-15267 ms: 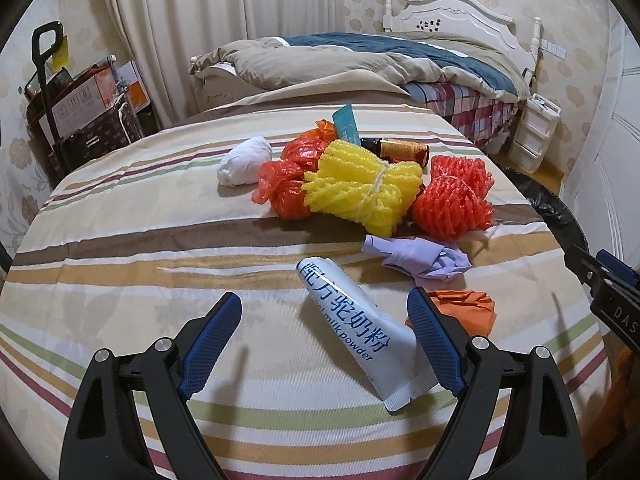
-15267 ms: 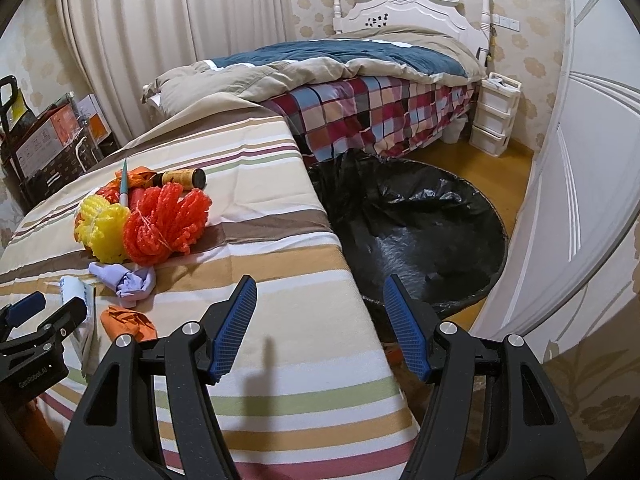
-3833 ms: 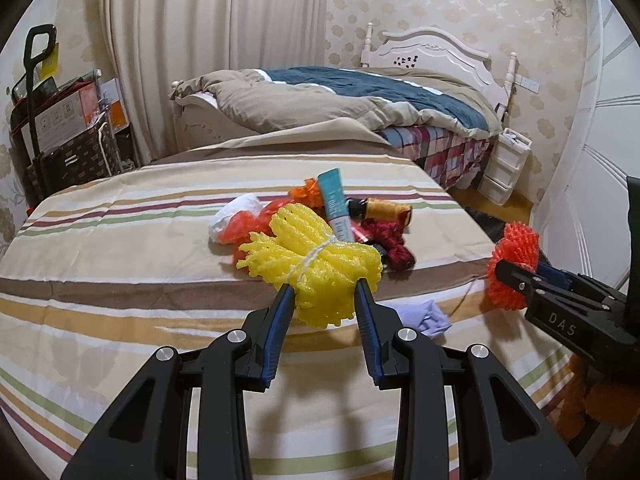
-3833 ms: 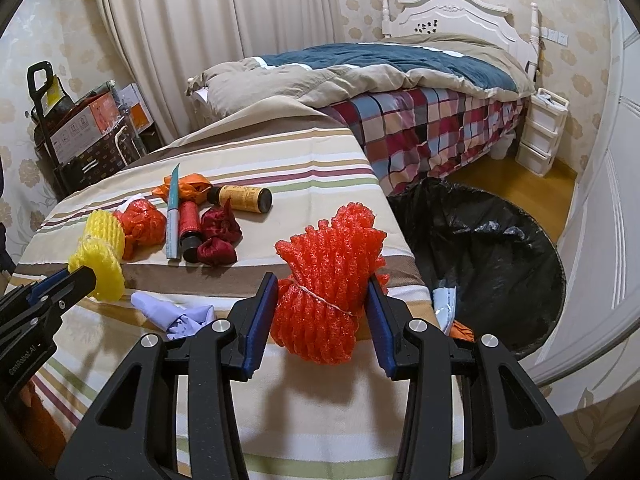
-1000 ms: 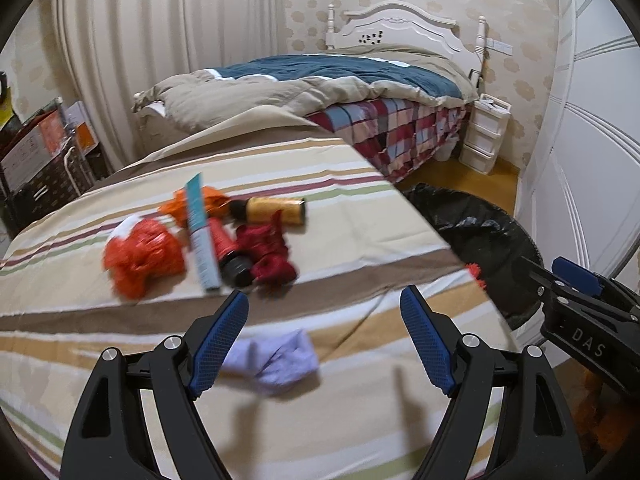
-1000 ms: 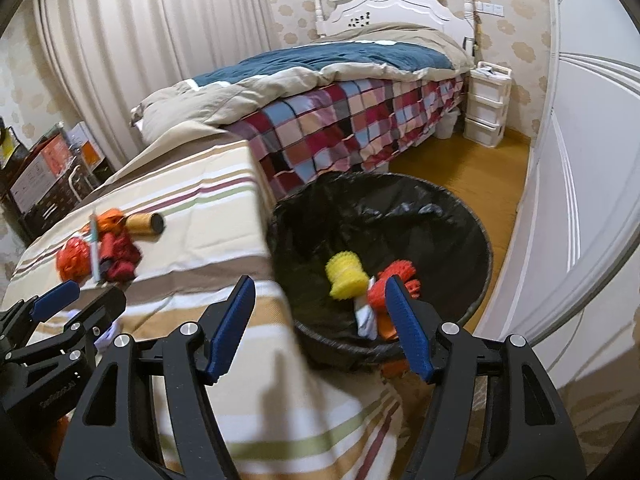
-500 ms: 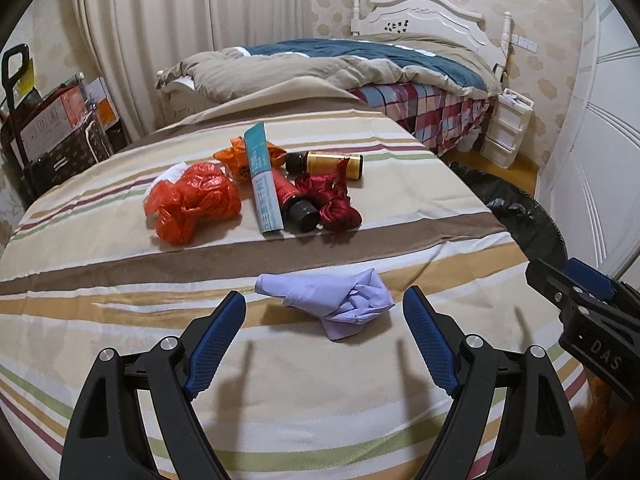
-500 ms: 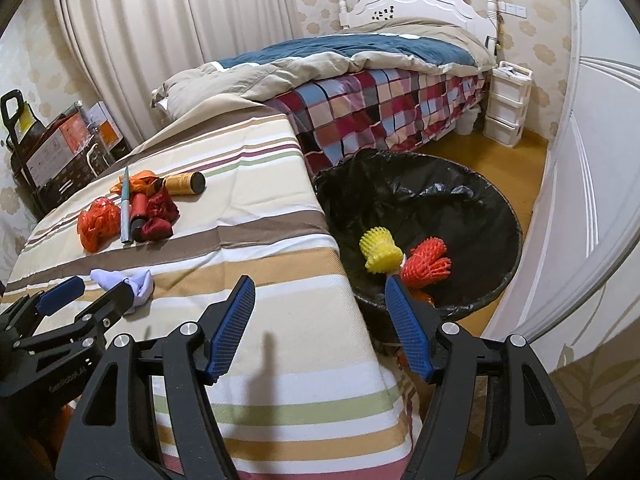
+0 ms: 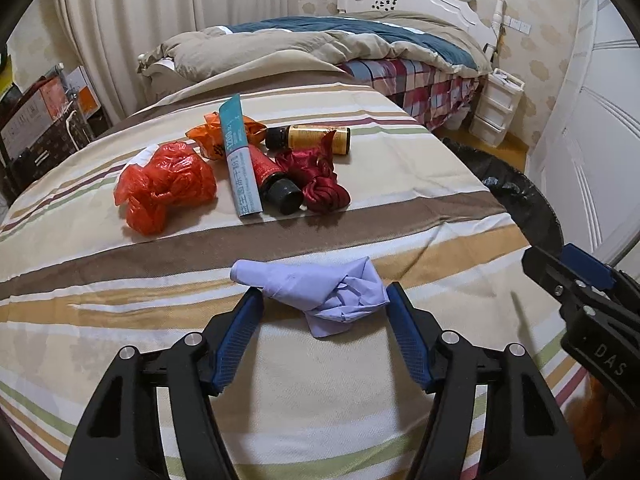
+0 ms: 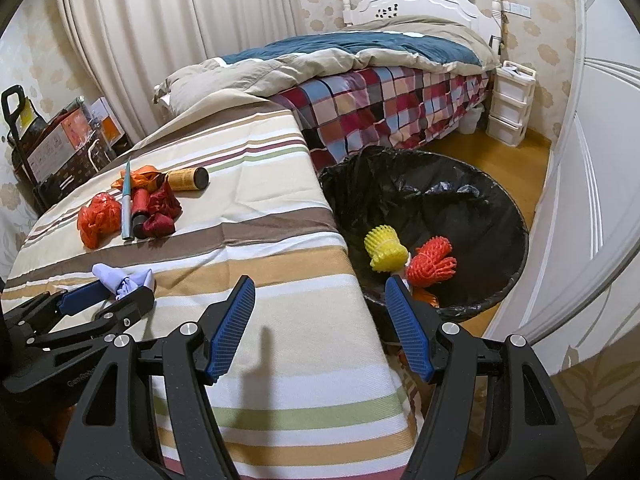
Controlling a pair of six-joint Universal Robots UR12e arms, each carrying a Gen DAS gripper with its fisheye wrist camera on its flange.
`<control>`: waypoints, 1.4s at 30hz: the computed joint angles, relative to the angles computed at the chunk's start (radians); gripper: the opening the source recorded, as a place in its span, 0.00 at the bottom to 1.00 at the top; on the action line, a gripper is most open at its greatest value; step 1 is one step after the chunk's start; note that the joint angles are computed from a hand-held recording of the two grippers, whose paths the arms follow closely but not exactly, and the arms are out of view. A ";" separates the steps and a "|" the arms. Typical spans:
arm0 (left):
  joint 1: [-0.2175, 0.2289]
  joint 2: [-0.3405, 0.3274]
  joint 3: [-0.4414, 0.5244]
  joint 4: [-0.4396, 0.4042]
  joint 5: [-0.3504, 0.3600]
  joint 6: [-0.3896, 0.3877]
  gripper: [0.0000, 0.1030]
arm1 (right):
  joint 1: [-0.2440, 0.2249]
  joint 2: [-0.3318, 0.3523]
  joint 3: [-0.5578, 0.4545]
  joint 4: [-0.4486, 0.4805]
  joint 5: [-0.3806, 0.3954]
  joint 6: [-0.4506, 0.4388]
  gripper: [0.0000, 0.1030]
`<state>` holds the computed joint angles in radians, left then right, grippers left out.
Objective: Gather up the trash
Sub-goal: 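Grasp the crumpled purple cloth with the left tool, then grasp the dark red cloth bundle with the right tool while the left tool holds the purple cloth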
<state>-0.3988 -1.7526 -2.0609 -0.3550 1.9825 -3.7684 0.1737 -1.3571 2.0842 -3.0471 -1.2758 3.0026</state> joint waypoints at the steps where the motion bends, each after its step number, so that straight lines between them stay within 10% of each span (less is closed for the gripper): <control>1: 0.001 0.001 -0.002 0.004 -0.002 -0.001 0.62 | 0.002 0.001 -0.001 0.001 -0.001 -0.002 0.64; 23: 0.065 0.138 -0.141 -0.019 0.174 -0.114 0.62 | 0.132 0.057 -0.101 0.064 -0.004 -0.105 0.63; 42: 0.133 0.176 -0.186 -0.005 0.139 -0.141 0.62 | 0.196 0.129 -0.218 0.166 -0.051 -0.140 0.45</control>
